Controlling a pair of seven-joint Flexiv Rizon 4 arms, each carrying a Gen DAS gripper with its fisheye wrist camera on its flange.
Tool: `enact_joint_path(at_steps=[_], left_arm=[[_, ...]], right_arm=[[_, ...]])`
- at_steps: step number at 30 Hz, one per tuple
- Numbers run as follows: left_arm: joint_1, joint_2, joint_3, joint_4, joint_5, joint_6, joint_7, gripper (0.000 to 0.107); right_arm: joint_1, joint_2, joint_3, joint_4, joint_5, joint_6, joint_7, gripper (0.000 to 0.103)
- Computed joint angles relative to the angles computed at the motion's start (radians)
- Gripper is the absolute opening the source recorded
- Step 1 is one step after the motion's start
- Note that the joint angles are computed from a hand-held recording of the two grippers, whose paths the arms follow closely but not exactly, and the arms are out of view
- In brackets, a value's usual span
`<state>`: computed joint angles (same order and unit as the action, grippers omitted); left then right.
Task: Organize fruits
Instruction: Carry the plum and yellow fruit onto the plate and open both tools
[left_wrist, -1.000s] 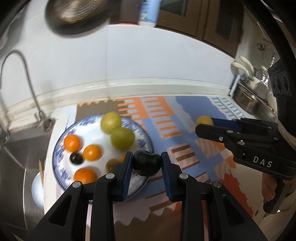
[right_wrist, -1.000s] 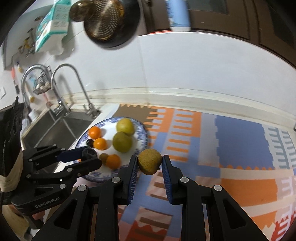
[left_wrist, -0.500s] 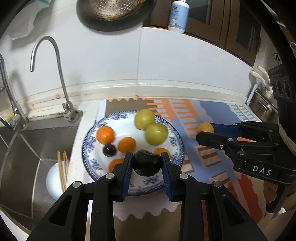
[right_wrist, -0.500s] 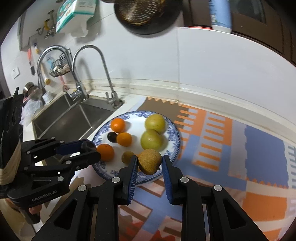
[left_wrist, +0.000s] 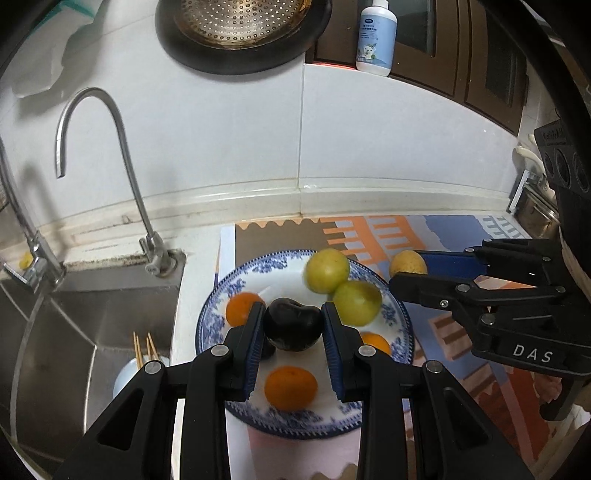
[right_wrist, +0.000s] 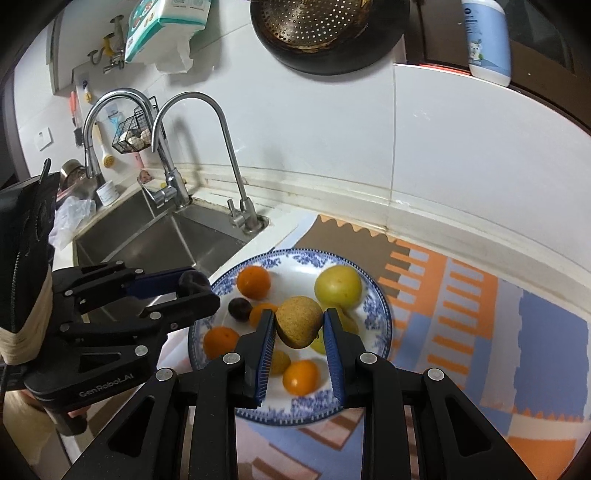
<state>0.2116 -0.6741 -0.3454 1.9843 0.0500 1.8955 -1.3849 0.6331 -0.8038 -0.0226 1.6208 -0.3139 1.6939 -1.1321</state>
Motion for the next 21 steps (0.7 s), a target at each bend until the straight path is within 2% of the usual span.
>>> enact_joint_path(at_steps=[7, 13, 17, 18, 19, 21], left_arm=[[0.081, -0.084, -0.096, -0.098, 0.048, -0.06, 0.097, 0.03], [0.057, -0.134, -0.092, -0.182, 0.002, -0.137, 0.213, 0.03], [0.036, -0.143, -0.078, -0.196, -0.042, -0.157, 0.268, 0.031], [0.037, -0.144, -0.081, -0.195, -0.051, -0.161, 0.28, 0.035], [0.036, -0.142, -0.08, -0.189, -0.059, -0.154, 0.286, 0.046], [0.028, -0.139, -0.069, -0.18, -0.071, -0.13, 0.29, 0.058]], right_arm=[[-0.037, -0.051, 0.047, -0.084, -0.025, -0.04, -0.022, 0.028], [-0.064, -0.091, 0.094, -0.137, -0.039, -0.089, -0.046, 0.028], [-0.081, -0.107, 0.121, -0.161, -0.037, -0.116, -0.06, 0.028], [-0.08, -0.109, 0.118, -0.164, -0.034, -0.117, -0.059, 0.028], [-0.077, -0.11, 0.114, -0.166, -0.032, -0.117, -0.057, 0.028], [-0.07, -0.112, 0.101, -0.167, -0.026, -0.112, -0.049, 0.028]])
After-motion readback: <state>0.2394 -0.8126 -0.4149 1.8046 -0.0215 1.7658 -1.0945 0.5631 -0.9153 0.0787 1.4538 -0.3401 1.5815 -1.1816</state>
